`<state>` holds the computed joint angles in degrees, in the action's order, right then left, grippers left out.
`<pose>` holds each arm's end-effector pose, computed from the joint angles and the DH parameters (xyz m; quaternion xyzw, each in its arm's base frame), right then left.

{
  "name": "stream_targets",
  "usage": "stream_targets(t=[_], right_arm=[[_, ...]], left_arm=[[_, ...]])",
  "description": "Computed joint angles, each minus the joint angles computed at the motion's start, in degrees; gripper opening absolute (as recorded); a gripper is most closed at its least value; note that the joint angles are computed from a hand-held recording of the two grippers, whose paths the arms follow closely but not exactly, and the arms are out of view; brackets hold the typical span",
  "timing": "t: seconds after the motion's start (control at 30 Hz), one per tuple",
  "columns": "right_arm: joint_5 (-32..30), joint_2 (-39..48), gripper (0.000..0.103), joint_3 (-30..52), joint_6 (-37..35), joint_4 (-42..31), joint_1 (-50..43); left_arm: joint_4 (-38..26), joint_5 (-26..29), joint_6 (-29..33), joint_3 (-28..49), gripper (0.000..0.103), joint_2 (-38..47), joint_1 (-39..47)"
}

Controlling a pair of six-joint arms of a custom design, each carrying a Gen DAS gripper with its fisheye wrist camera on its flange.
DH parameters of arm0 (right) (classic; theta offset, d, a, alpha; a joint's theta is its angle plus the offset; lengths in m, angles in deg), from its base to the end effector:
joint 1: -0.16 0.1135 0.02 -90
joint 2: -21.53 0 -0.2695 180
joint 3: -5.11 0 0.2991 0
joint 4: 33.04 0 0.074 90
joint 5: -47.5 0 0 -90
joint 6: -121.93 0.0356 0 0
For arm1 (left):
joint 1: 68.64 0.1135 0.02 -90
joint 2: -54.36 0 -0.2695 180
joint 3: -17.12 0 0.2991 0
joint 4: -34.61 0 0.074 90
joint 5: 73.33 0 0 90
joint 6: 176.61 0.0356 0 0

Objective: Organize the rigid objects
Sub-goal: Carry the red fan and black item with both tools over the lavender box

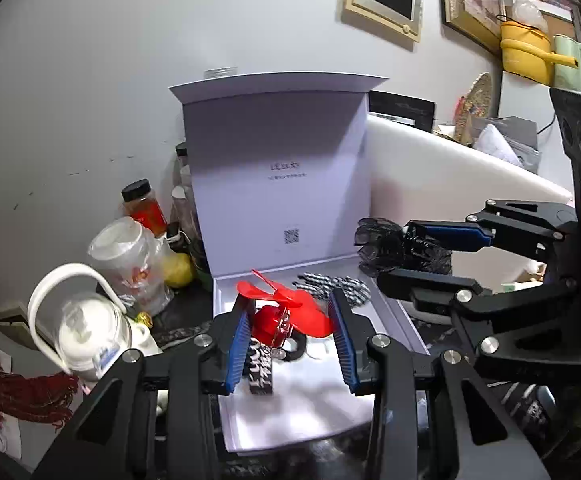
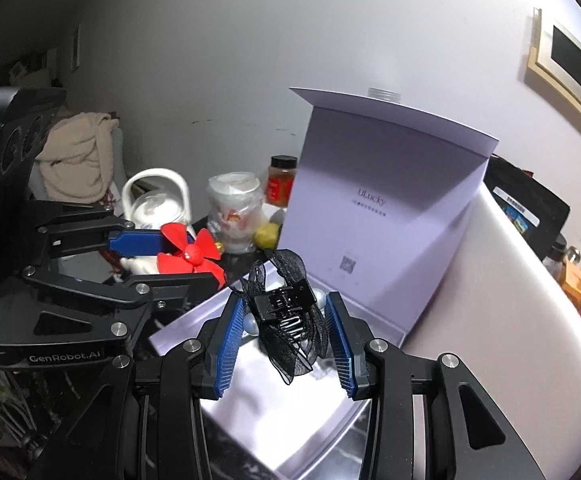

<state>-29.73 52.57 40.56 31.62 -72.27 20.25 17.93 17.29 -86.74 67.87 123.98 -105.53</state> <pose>0.1685 0.0533 0.2134 -0.1053 0.8760 -0.0180 0.4704 0.2384 -0.1794 0.2057 0.2827 0.8431 -0.1498 0.4323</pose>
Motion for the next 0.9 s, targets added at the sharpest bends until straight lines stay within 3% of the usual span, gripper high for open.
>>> stream_targets(t=[0.27, 0.73, 0.9], right_arm=[[-6.89, 9.67, 0.04, 1.89, -3.39, 8.44, -8.92], [-15.71, 25.79, 0.04, 0.33, -3.47, 22.63, -18.94], [-15.56, 32.32, 0.04, 1.64, -4.51, 24.42, -19.59]], left_arm=[[4.88, 3.35, 0.12, 4.97, 0.038, 10.06, 3.79], [8.83, 2.28, 0.84, 12.5, 0.038, 25.05, 4.51], [10.03, 3.3, -0.06, 14.73, 0.038, 29.98, 4.95]])
